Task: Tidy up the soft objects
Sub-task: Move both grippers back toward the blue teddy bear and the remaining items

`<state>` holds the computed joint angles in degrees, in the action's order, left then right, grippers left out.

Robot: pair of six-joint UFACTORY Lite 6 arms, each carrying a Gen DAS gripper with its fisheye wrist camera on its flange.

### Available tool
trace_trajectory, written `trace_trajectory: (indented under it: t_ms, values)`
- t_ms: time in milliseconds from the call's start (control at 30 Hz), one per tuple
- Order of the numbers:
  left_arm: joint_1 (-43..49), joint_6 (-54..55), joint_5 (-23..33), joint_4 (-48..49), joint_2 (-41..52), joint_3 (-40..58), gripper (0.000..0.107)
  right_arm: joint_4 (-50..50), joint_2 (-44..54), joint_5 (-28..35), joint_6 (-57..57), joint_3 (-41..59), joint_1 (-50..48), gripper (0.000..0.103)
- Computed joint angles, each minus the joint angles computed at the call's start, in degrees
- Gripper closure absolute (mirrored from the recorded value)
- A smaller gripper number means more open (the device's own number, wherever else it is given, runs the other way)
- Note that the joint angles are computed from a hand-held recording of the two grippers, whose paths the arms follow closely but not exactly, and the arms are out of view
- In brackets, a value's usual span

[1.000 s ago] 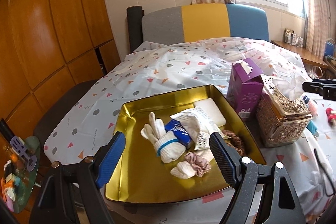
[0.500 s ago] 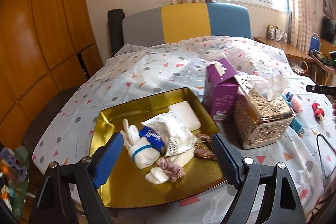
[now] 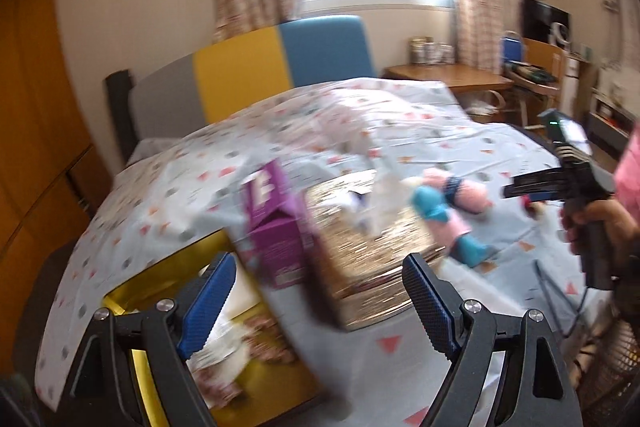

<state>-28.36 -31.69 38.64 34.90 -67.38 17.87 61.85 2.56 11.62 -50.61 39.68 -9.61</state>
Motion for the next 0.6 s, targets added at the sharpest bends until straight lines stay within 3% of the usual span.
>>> trace_trajectory:
  t_ms: [100,233,467,600]
  values:
    - [-10.59,-13.46,1.89,8.11,5.15,1.24,0.021,8.72,1.42,8.24,-11.40,0.92,-2.23,0.041]
    - [-13.48,-17.19,0.83,7.63,8.45,1.47,0.021,12.44,2.80,14.74,-18.71,1.27,3.19,0.041]
    - [-13.69,-17.45,1.07,6.23,7.19,0.00,0.021,8.00,4.30,6.44,-14.99,1.12,16.93,0.041]
    - [-9.11,-11.15,-2.86,1.58,8.37,0.32,0.021,10.38,2.59,7.10,-16.76,0.61,11.90,0.041]
